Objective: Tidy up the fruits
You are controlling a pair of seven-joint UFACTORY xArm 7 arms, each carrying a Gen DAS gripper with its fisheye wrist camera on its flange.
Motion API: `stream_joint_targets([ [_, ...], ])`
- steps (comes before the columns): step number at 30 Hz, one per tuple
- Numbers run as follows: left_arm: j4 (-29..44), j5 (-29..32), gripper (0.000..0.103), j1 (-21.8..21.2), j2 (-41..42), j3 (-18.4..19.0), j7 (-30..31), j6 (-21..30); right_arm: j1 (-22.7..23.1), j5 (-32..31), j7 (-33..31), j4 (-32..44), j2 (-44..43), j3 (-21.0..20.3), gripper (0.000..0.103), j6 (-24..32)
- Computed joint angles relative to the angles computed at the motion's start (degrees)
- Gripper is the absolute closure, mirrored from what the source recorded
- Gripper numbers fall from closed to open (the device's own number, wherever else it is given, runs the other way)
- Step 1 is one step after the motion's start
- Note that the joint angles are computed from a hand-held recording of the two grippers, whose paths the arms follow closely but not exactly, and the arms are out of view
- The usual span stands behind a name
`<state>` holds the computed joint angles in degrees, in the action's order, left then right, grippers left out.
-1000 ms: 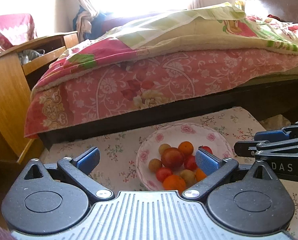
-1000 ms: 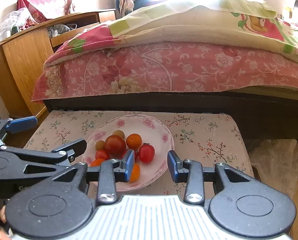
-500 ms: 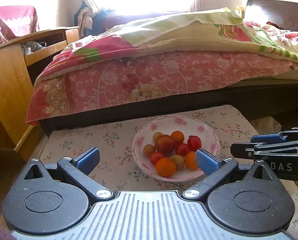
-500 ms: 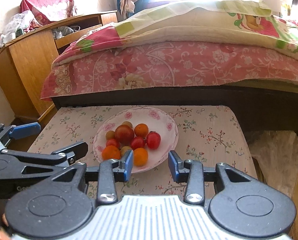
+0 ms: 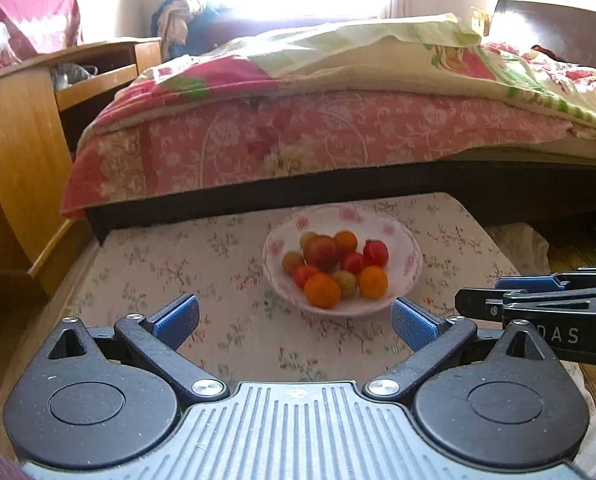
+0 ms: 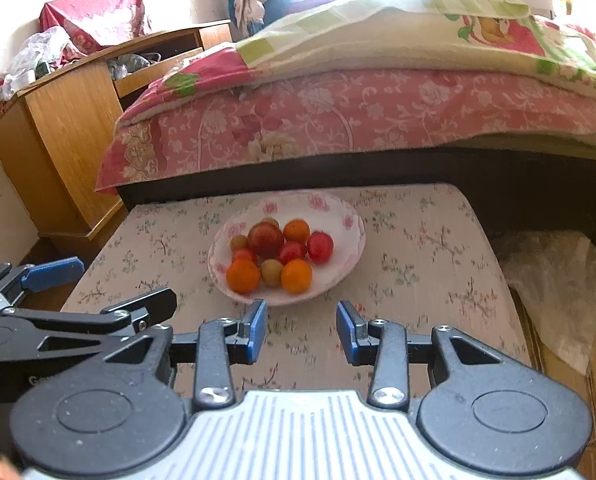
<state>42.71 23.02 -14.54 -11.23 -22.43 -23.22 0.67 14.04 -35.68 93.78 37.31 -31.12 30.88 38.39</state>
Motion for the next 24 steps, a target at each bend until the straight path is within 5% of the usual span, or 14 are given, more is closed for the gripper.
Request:
stream_joint_targets([
  [4,-1.9,1.5,0.0,2.7,-2.7,-2.6,-2.7,-0.4,0.8,0.8,1.1,0.2,-0.7,1.0,0.062,1.7],
  [14,-6.0,-4.6,0.0,-1.6,-5.9,0.7,0.6,0.4,3.2,1.9,3.0,1.2,-0.5,2.6,0.062,5.7],
  [24,-7.0,2.1,0.0,6.6,-9.1,-7.2,-4.1,5.7,6.2,1.9,3.8,2.4,1.8,2.8,0.058,7.7],
])
